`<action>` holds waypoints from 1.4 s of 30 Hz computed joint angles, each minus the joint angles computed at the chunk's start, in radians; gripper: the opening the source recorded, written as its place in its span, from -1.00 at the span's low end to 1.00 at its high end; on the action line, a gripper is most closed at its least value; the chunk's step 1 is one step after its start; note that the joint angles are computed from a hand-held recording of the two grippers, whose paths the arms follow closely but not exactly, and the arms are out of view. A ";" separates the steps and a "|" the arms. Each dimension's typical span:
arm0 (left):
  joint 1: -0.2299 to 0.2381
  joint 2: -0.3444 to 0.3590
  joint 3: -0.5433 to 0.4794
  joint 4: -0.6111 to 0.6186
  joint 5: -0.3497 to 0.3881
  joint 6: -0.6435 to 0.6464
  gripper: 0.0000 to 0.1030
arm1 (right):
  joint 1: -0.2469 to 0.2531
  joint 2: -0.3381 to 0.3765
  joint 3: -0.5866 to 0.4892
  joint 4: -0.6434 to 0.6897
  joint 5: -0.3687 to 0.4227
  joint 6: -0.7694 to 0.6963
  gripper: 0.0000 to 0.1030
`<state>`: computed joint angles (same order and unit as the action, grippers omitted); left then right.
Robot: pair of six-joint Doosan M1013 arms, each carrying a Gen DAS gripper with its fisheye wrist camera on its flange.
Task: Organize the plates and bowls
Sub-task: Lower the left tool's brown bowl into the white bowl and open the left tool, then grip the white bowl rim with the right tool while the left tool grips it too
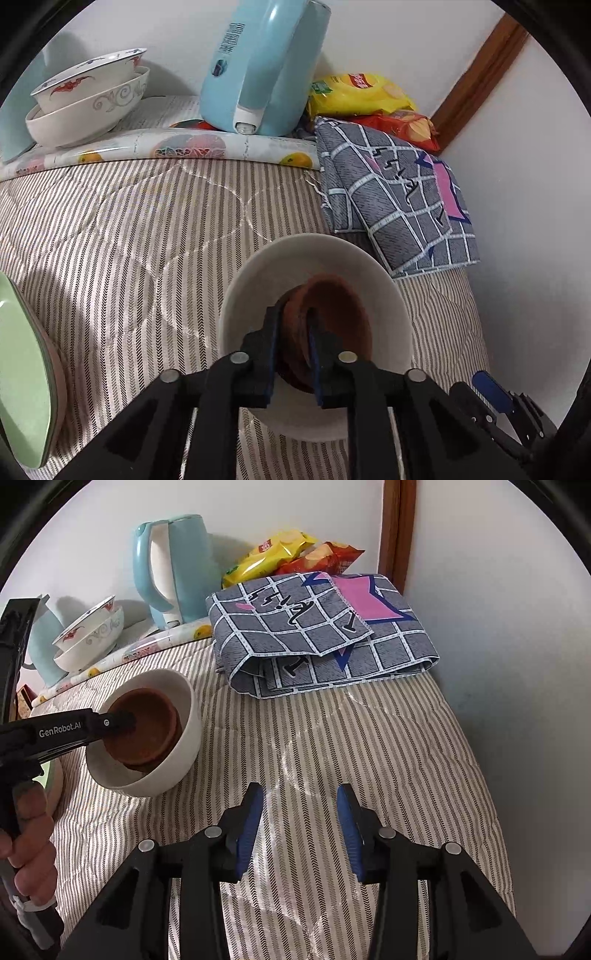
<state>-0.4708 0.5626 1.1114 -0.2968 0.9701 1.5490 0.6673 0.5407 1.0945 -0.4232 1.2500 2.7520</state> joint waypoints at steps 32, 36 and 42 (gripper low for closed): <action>0.023 -0.138 0.142 0.158 -0.116 -0.118 -0.40 | 0.041 -0.008 -0.046 -0.080 -0.079 0.033 0.09; 0.028 -0.141 0.147 0.143 -0.132 -0.097 -0.40 | 0.045 0.001 -0.059 -0.111 -0.069 0.028 0.09; 0.026 -0.115 0.115 0.136 -0.086 -0.052 -0.40 | 0.018 0.018 -0.082 -0.037 -0.079 -0.014 0.12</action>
<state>-0.4452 0.4480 1.2261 -0.1607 0.8842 1.4971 0.6853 0.5589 1.0120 -0.4607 1.1708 2.7380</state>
